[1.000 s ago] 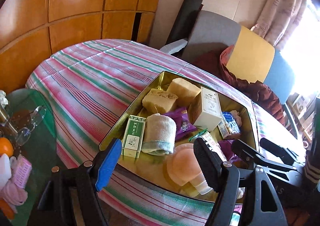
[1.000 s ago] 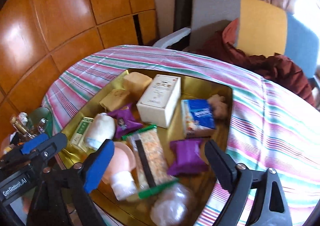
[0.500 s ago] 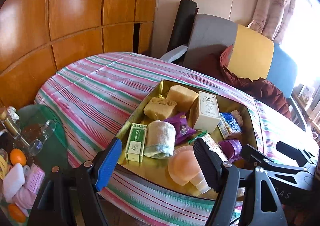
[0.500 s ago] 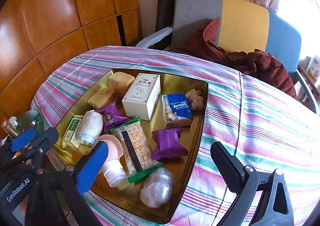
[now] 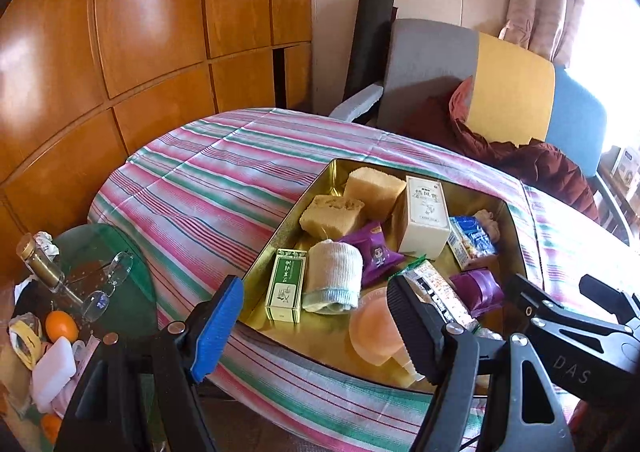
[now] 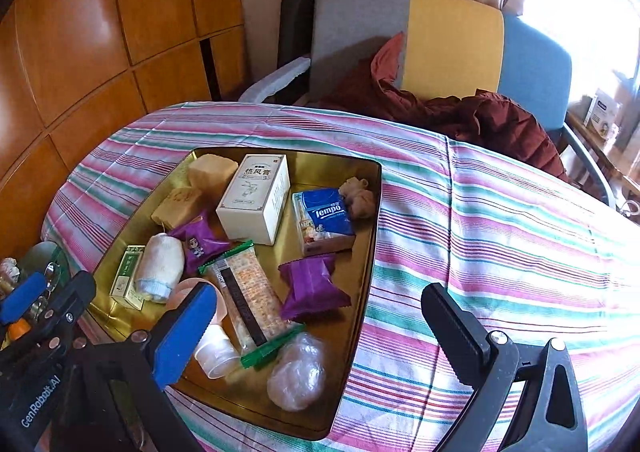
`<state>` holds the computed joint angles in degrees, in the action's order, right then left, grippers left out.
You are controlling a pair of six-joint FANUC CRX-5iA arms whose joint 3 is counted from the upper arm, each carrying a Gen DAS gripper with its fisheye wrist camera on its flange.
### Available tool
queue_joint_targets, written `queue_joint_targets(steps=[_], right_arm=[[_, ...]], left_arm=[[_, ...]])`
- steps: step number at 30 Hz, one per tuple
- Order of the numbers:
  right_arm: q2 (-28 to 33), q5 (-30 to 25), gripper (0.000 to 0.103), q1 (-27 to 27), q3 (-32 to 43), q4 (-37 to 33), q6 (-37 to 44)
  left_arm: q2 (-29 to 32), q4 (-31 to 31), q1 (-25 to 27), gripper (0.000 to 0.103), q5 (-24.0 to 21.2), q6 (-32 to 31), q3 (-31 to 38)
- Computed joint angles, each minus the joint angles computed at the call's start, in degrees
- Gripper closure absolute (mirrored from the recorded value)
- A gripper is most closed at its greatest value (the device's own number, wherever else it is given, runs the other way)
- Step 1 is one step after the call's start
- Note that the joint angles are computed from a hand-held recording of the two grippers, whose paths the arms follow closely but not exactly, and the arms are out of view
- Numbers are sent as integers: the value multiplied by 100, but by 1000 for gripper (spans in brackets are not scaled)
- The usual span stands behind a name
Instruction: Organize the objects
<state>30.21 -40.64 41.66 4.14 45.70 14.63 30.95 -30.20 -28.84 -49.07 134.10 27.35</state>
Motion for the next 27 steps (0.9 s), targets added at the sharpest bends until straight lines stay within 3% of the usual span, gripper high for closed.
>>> queue_joint_targets(steps=[9,14,19,27], right_arm=[[83,-357,0,52,54,258,-187],[79,-344,0,55,29,276,-199],[81,-344,0,62,12,287,-210],[71,-324,0,28,20,163,-181]], left_arm=[[48,-114,-53,28,-153,-1,98],[135,147,39,31,-299,-160,167],[121,535,150,36,-116,-382,32],[155,254,17,41,-171,-298,101]])
